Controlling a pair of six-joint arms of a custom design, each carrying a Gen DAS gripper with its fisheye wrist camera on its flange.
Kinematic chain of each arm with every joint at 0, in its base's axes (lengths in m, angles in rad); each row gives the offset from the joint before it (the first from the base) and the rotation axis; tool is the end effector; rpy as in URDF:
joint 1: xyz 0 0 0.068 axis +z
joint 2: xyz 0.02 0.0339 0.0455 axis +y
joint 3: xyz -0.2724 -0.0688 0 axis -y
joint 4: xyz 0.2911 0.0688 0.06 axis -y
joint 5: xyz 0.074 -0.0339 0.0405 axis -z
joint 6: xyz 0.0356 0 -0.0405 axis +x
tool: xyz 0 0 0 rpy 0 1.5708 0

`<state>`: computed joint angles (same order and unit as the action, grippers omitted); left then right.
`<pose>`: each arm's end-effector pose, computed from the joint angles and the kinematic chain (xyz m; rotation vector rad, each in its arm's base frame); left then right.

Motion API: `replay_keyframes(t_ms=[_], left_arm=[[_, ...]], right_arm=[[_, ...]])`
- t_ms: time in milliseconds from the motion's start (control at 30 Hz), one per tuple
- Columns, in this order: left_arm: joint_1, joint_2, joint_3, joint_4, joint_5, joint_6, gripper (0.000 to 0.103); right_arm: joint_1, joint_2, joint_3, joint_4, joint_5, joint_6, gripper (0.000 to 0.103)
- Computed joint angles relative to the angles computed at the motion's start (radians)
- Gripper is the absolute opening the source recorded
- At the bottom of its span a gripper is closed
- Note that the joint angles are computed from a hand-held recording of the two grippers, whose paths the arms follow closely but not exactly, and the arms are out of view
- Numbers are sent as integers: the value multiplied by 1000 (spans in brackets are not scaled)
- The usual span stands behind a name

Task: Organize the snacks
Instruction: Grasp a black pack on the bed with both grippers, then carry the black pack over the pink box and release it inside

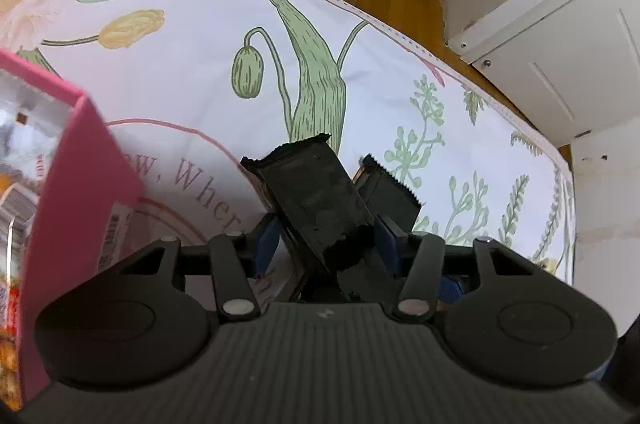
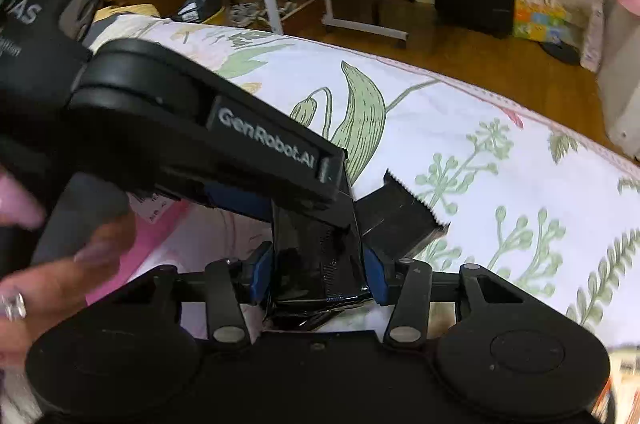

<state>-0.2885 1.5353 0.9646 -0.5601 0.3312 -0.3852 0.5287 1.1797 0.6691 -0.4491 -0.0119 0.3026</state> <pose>0.3165 -0.1060 0.1816 -0.0304 2.7672 -0.6406 0.2263 0.1327 0.1857 -0.2943 2.5493 0.3408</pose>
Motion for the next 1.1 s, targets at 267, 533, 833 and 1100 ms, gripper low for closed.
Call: replay_keyframes(t_ms=[267,533,833,1100], left_arm=[[21,-129,-44,-125,38,121,45],[33,-410,-94,-311,7,250,45],[309,-642,-47,-577,118,502,45],[673,-601,21,-719,232,784,45]], right_arm=[[146,-117,-31,-75,125,184,53],[359,-242,4,-200,270,443,53],[583,-154,178,-279,398,513,53],[556,28,308,-170,292,439,53]])
